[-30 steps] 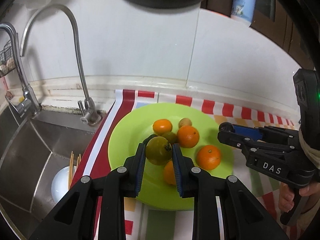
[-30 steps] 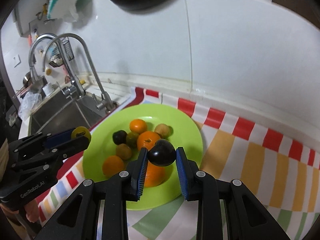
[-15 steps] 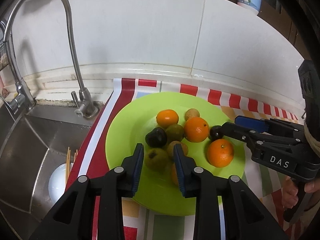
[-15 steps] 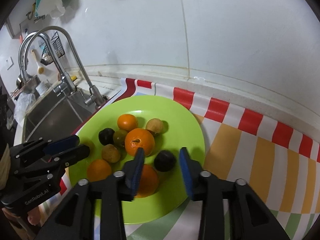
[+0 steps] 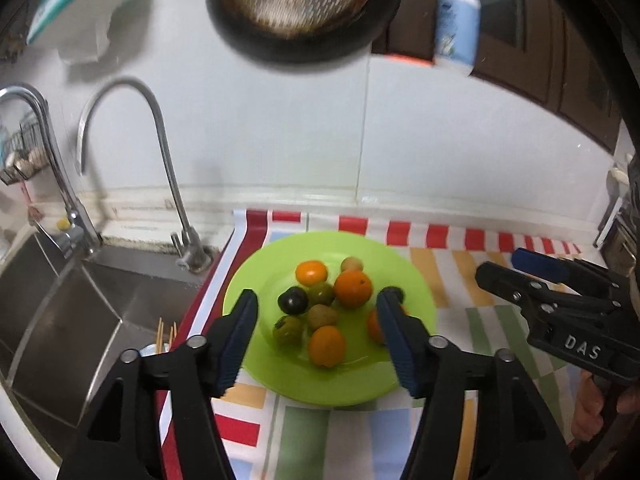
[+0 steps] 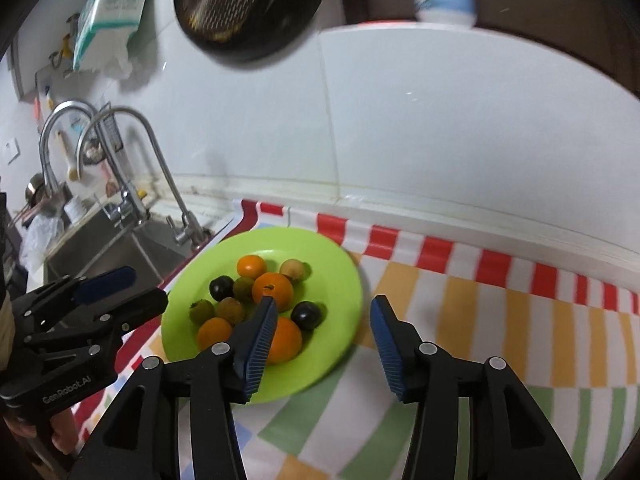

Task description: Organize fruits

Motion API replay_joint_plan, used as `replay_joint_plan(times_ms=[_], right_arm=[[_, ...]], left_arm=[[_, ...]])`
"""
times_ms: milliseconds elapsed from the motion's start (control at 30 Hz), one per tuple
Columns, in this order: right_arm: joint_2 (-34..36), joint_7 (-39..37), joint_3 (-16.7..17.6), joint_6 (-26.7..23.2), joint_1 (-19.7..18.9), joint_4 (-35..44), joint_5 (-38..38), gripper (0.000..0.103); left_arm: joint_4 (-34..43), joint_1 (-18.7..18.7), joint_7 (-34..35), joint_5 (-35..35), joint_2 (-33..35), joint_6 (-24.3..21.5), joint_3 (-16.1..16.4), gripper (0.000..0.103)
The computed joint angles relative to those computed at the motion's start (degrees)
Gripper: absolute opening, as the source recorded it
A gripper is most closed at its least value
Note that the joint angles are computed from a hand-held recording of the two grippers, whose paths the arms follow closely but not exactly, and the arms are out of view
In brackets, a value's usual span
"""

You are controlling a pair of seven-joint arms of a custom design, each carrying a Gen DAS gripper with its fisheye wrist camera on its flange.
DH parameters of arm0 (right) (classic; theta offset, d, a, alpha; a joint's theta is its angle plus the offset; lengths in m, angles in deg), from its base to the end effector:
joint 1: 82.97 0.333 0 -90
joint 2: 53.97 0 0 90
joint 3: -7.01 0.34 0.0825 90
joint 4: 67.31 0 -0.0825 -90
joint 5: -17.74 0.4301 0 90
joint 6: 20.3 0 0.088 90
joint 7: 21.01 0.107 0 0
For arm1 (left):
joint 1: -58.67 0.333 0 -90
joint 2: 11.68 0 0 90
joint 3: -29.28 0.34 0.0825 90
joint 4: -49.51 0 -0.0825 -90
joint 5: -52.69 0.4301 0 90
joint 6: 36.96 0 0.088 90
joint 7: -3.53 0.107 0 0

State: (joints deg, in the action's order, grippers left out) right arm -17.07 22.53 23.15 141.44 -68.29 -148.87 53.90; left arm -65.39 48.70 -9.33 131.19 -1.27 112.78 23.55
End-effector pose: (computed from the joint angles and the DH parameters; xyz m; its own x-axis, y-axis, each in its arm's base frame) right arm 0.7448 0.3433 0.4066 0.6828 -0.7185 -0.1328 -0.5255 -0.3566 -0.7725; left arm 0.6257 -0.1960 0.3967 0.3911 -0.9192 0.0457 -0.5286 -0.2649 -0.8065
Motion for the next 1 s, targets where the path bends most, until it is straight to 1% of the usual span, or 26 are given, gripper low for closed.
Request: replay_joint_plan(times_ms=[67, 200, 233, 267, 333, 367, 400, 467, 500, 533, 600, 667, 800, 867, 933, 967, 1000], right_arm=[[-2.3, -0.4, 0.4, 2.6, -0.7, -3.2, 1.1, 0.062], [-7.8, -3.5, 3.3, 7.6, -4.0, -10.5, 6.1, 0.063], [-8.9, -4.2, 3.6, 8.5, -4.4, -11.8, 7.0, 0.064], [-9.9, -4.7, 3.7, 9.4, -4.6, -13.1, 7.8, 0.069], [-12.4, -6.9, 5.4, 11.6, -6.2, -16.2, 10.8, 0.071], [-13.4, -7.5, 5.5, 12.6, -6.4, -17.4, 11.8, 0.073], [-14.7, -7.8, 5.5, 13.6, -6.5, -19.0, 12.8, 0.077], [-16.2, -9.6, 6.5, 14.9, -7.5, -20.8, 15.5, 0.08], [-17.4, -10.7, 7.1, 16.1, -8.0, -22.2, 17.3, 0.08], [-18.3, -12.2, 7.9, 16.7, -8.8, -23.3, 19.1, 0.08], [-20.1, -14.8, 8.6, 17.4, -9.5, -25.3, 22.5, 0.082], [-22.0, -17.4, 8.7, 18.1, -9.7, -27.1, 26.4, 0.085], [-25.1, -25.6, 9.8, 20.4, -10.6, -29.6, 36.4, 0.085], [-26.4, -29.7, 9.8, 20.9, -10.6, -30.3, 41.0, 0.085], [-27.9, -36.0, 10.0, 21.5, -10.7, -30.9, 47.9, 0.085], [-28.5, -39.7, 9.8, 21.7, -10.6, -30.9, 51.9, 0.085], [-29.2, -41.8, 9.2, 21.5, -10.2, -31.2, 54.4, 0.085]], left_arm=[[-0.7, -0.8, -1.4, 1.3, -1.3, -1.5, -0.4, 0.066], [-1.8, -1.5, -2.3, 3.5, -3.2, -2.6, -1.7, 0.073], [-2.1, -1.7, -2.4, 4.1, -3.7, -2.9, -2.0, 0.074], [-2.4, -1.9, -2.5, 4.5, -4.2, -3.3, -2.4, 0.074], [-3.0, -2.3, -2.6, 4.9, -5.2, -4.8, -3.2, 0.08], [-3.3, -2.4, -2.7, 5.1, -5.6, -5.1, -3.5, 0.081], [-3.6, -2.6, -3.0, 5.4, -6.0, -5.6, -3.8, 0.082], [-4.4, -3.0, -3.8, 6.2, -7.0, -6.9, -4.5, 0.084], [-4.6, -3.2, -3.5, 6.2, -7.3, -7.4, -4.9, 0.088], [-4.9, -3.5, -3.2, 6.3, -7.7, -8.2, -5.3, 0.09], [-5.4, -3.9, -3.0, 6.7, -8.3, -9.5, -5.9, 0.091], [-6.2, -4.2, -3.6, 7.1, -9.2, -9.8, -6.4, 0.092], [-7.7, -4.5, -4.3, 7.5, -10.9, -9.6, -7.4, 0.095], [-8.2, -4.7, -4.1, 7.2, -11.5, -9.9, -7.9, 0.097], [-8.9, -4.9, -4.7, 7.5, -12.3, -9.6, -8.3, 0.097], [-9.2, -4.9, -4.8, 7.4, -12.7, -9.3, -8.4, 0.097], [-9.5, -5.0, -4.7, 7.4, -13.1, -9.4, -8.7, 0.098]])
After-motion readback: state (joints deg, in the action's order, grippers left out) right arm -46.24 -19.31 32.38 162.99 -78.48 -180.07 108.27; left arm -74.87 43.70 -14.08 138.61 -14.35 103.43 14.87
